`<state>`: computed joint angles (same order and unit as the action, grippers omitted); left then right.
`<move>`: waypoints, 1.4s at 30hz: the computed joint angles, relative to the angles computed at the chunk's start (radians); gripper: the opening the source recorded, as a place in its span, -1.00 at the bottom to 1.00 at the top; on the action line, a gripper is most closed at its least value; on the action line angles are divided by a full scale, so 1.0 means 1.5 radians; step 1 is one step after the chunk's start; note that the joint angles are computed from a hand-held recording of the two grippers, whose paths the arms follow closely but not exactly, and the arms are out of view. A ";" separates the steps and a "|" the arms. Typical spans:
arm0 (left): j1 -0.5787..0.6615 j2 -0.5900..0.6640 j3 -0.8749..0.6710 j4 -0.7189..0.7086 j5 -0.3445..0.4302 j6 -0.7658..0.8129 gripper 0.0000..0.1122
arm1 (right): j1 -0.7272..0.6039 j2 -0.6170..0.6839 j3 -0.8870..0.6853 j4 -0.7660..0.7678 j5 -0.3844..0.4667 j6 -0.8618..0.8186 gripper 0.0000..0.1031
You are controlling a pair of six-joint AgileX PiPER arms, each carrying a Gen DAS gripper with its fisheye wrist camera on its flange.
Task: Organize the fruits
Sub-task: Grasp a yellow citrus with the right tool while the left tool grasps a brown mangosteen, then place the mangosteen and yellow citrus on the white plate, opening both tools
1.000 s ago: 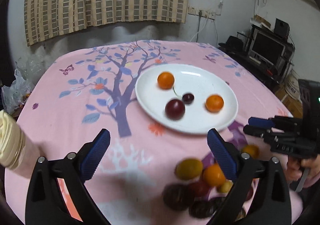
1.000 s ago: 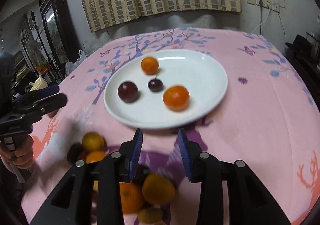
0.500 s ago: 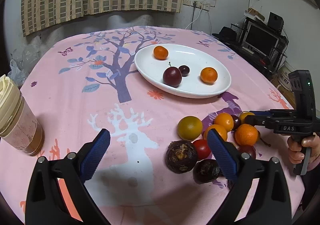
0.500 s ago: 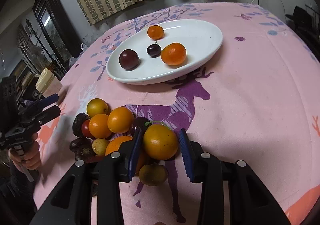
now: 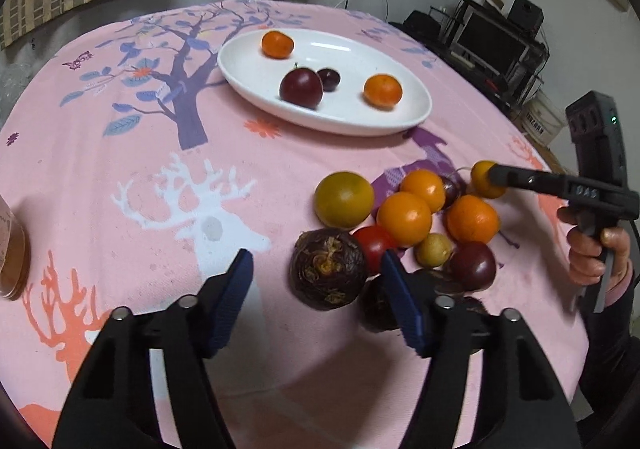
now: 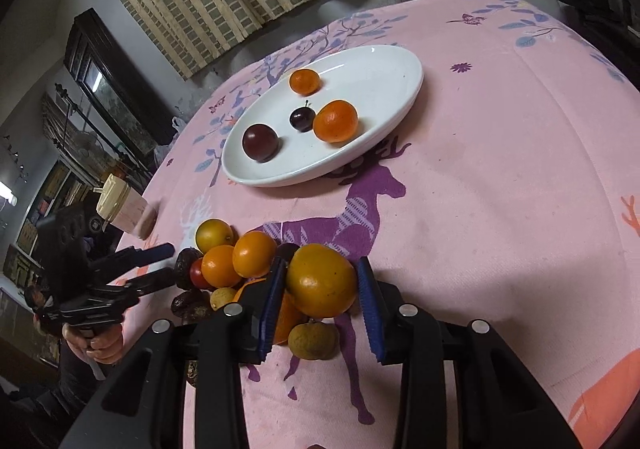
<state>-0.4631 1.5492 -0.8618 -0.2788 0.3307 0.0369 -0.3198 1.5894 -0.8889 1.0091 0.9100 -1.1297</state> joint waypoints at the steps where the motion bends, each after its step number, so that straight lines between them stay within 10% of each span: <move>1: 0.002 0.005 -0.001 -0.014 0.003 0.016 0.08 | 0.000 -0.001 0.000 -0.001 0.001 0.001 -0.28; 23: 0.004 -0.034 -0.011 0.025 -0.008 -0.028 -0.25 | -0.039 -0.001 -0.015 0.060 0.085 -0.052 -0.29; 34: 0.013 0.238 -0.430 0.172 0.109 -0.189 -0.25 | 0.121 0.164 -0.256 0.085 -0.069 0.069 -0.29; 36: 0.011 0.284 -0.496 0.232 0.147 -0.247 -0.19 | 0.130 0.185 -0.272 0.087 -0.084 0.075 -0.26; 38: 0.004 0.301 -0.529 0.325 0.181 -0.342 0.52 | 0.116 0.188 -0.266 0.121 -0.056 0.045 -0.07; 42: 0.007 0.223 -0.429 0.355 0.124 -0.390 0.57 | 0.102 0.124 -0.210 0.141 -0.040 -0.022 -0.04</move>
<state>-0.4529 1.8834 -1.5060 0.2534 0.5164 -0.5484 -0.1674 1.7749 -1.2044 1.2203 0.8502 -1.1627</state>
